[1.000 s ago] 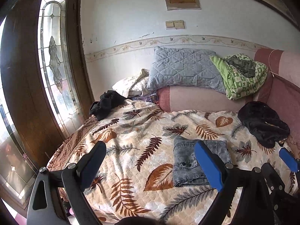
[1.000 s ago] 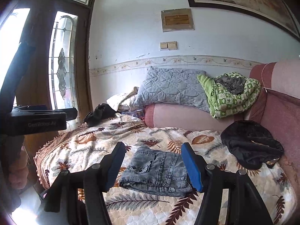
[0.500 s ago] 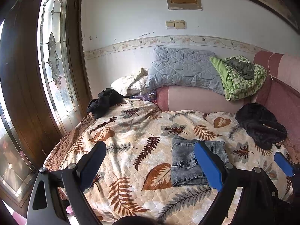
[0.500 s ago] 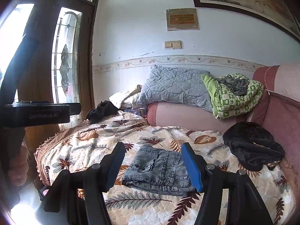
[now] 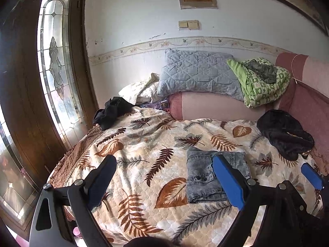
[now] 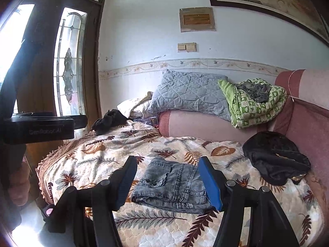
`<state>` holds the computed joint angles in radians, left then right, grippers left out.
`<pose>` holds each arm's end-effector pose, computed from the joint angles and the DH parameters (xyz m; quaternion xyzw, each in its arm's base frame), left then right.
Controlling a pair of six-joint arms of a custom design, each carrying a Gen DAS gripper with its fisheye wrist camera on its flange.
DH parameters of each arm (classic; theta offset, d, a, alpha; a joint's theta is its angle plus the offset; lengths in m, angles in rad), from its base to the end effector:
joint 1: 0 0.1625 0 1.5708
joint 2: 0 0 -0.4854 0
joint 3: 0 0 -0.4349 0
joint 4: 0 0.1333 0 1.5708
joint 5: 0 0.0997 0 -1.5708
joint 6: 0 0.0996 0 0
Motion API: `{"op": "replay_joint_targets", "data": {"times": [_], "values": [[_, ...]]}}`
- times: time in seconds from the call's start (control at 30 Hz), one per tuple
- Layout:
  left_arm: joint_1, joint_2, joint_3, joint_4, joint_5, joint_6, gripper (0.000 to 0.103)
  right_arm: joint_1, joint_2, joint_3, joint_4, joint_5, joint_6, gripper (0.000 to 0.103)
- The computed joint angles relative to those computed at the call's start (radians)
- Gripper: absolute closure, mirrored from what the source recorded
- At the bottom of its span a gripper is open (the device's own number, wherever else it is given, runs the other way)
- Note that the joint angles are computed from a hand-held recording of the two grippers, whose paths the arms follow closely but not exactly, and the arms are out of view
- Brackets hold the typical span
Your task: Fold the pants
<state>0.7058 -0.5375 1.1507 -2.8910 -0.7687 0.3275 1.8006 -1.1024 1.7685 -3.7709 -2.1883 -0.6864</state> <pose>-0.5471 -0.7354 0.1729 0.3732 0.7906 -0.4045 0.2685 0.2208 -0.6117 0.4235 0.1142 -0.7085 0.5945 0.3627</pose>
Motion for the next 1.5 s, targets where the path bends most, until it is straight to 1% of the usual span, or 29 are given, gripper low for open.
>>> {"op": "replay_joint_targets", "data": {"times": [0.23,0.73,1.5], "values": [[0.0,-0.001,0.001,0.004,-0.004,-0.004,0.008,0.0,-0.001,0.0,0.004,-0.004,0.0,0.037],[0.002,-0.012,0.013,0.005,-0.036,0.001,0.008,0.002,0.003,-0.004,0.011,-0.01,-0.006,0.037],[-0.007,-0.039,0.042,-0.01,-0.081,0.008,0.008,0.013,0.006,-0.006,-0.018,-0.021,-0.029,0.037]]}}
